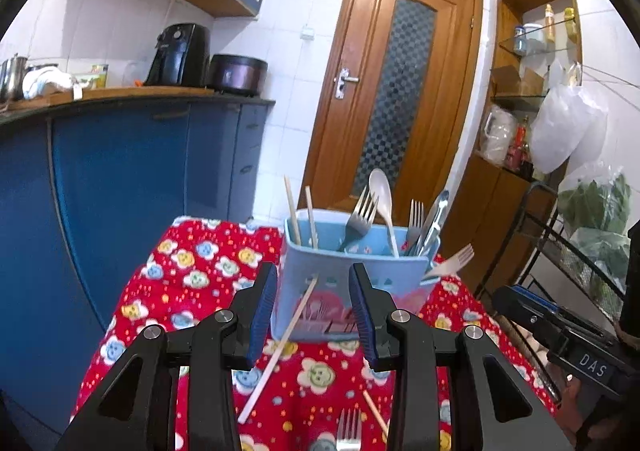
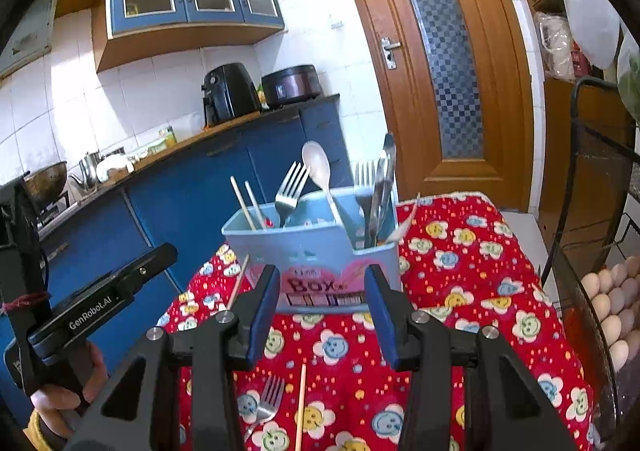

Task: Organize utensils
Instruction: 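Withdraw both tools from the box toward the chopsticks on the cloth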

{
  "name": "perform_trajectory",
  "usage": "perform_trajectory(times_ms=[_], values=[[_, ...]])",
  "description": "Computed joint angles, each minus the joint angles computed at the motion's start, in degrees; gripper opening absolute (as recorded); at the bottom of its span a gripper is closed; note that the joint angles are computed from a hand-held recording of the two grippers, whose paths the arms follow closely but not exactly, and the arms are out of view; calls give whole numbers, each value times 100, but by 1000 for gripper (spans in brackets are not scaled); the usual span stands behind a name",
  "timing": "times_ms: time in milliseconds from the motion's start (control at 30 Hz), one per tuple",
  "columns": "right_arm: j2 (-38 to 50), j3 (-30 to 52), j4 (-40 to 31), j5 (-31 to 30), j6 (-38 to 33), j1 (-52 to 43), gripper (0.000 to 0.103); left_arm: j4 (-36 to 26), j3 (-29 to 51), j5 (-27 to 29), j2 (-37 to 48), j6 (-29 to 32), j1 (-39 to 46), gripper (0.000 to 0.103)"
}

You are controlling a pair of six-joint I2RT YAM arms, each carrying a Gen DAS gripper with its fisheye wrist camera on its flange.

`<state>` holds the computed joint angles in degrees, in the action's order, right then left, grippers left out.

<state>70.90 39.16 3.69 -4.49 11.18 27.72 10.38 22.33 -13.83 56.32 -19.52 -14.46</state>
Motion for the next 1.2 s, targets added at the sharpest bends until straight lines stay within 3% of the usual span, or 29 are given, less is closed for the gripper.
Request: perform_trajectory(times_ms=[400, 667, 967, 1200], values=[[138, -322, -138, -38, 22, 28, 47, -405, -219, 39, 14, -113, -49, 38], [313, -502, -56, -147, 117, -43, 47, -263, -288, 141, 347, -127, 91, 38], [450, -565, 30, -266, 188, -173, 47, 161, 17, 260, 1394, 104, 282, 38], [489, -581, 63, -333, 207, -256, 47, 255, 668, 144, 2149, 652, 177, 38]])
